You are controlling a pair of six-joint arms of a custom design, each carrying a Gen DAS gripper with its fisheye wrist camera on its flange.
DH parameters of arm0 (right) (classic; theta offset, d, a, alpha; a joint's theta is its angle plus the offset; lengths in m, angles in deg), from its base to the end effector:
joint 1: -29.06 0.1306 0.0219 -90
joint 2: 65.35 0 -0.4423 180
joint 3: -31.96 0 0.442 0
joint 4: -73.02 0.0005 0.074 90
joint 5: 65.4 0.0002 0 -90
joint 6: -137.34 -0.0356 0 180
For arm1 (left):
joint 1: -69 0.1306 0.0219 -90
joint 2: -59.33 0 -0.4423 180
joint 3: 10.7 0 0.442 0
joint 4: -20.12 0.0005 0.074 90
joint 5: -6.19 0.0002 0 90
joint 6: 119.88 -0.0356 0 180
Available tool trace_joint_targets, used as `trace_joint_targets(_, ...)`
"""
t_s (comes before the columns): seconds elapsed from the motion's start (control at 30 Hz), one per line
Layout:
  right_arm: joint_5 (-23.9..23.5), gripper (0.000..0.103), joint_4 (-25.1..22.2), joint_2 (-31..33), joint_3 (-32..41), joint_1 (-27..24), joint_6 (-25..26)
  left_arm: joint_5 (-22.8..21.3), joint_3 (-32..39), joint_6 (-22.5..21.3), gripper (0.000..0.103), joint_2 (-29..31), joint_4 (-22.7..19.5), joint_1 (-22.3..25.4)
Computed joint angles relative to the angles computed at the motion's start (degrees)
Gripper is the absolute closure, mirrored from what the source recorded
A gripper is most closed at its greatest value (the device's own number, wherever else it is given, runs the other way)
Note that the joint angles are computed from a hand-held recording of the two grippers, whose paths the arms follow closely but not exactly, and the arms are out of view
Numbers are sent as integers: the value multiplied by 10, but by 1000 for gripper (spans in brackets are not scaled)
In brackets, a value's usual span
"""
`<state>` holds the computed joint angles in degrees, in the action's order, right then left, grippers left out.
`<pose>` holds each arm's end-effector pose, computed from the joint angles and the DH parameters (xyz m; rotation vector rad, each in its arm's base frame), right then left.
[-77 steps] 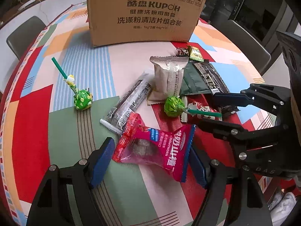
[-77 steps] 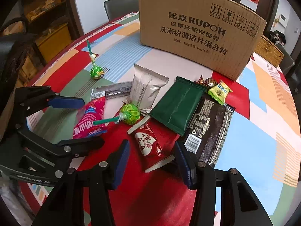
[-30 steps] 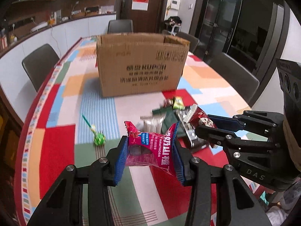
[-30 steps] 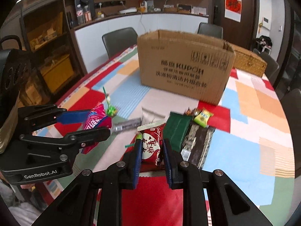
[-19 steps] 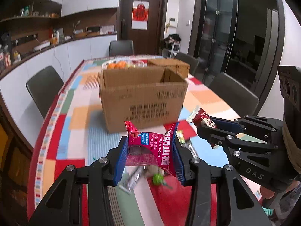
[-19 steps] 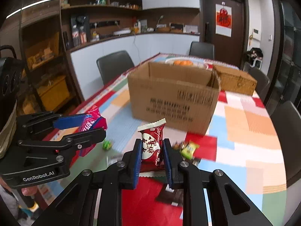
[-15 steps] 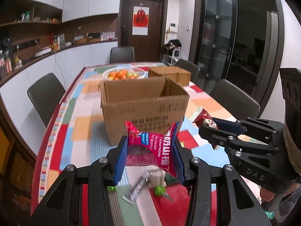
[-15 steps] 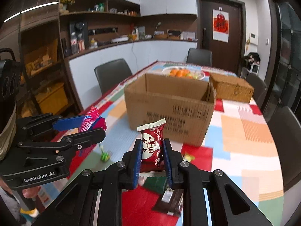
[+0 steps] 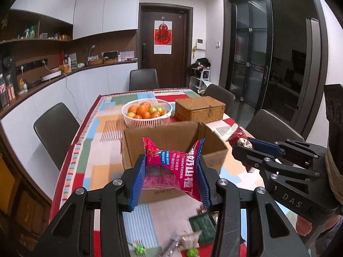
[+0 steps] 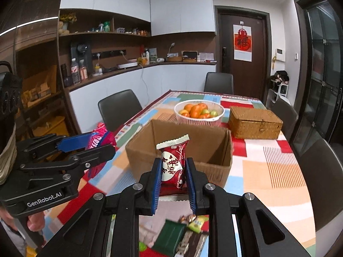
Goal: Organize snacks
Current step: 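Carry both snacks over the cardboard box and open both tools to release them, then move both tools back toward the silver packet and dark chocolate bar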
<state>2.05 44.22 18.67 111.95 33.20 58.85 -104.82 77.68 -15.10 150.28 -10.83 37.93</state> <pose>0.5042 0.0497 0.4813 -0.5123 2.0510 0.3445 0.4861 -0.2785 0.4936 0.0906 2.1115 -0.0808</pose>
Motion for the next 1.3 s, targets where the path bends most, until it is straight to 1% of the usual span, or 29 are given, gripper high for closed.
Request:
trace_joint_targets(0.1,6,80,1,17,20,2,-4,0,19,-9,59,13,-3,7)
trace_joint_targets(0.27,14,80,-2,51,57,5,-7,20,52,-16,59,39,-11,26)
trace_joint_targets(0.43,14,80,-22,92,100,6,-14,46,89,-15,59,72,-34,44)
trace_joint_targets(0.5,15,80,-33,108,118,7,-12,61,102,-10,59,83,-44,52)
trace_joint_targets(0.57,17,80,-43,122,133,8,-12,65,113,-8,59,93,-49,56)
trace_joint_targets(0.67,14,80,-60,143,154,8,-13,83,132,-2,58,111,-62,63)
trace_joint_targets(0.73,19,80,-67,155,167,9,-15,86,146,6,57,123,-69,69)
trace_joint_targets(0.8,25,80,-71,166,179,11,-15,77,154,14,49,131,-75,71)
trace_joint_targets(0.83,26,79,-71,169,180,11,-15,68,155,19,46,131,-77,71)
trace_joint_targets(0.9,34,73,-75,174,185,12,-11,56,140,24,39,123,-67,69)
trace_joint_targets(0.93,41,63,-72,173,183,13,-16,49,132,23,38,118,-64,67)
trace_joint_targets(0.97,47,57,-60,166,173,12,-25,43,125,22,37,113,-62,65)
trace_joint_targets(1.07,65,56,-30,144,141,13,-27,24,87,12,36,87,-41,53)
trace_joint_targets(1.13,67,56,-15,126,119,13,-20,19,75,11,35,76,-39,48)
trace_joint_targets(1.23,69,52,3,96,83,13,-16,17,47,15,35,53,-27,38)
trace_joint_targets(1.3,66,52,14,75,58,11,-11,8,23,12,35,35,-15,28)
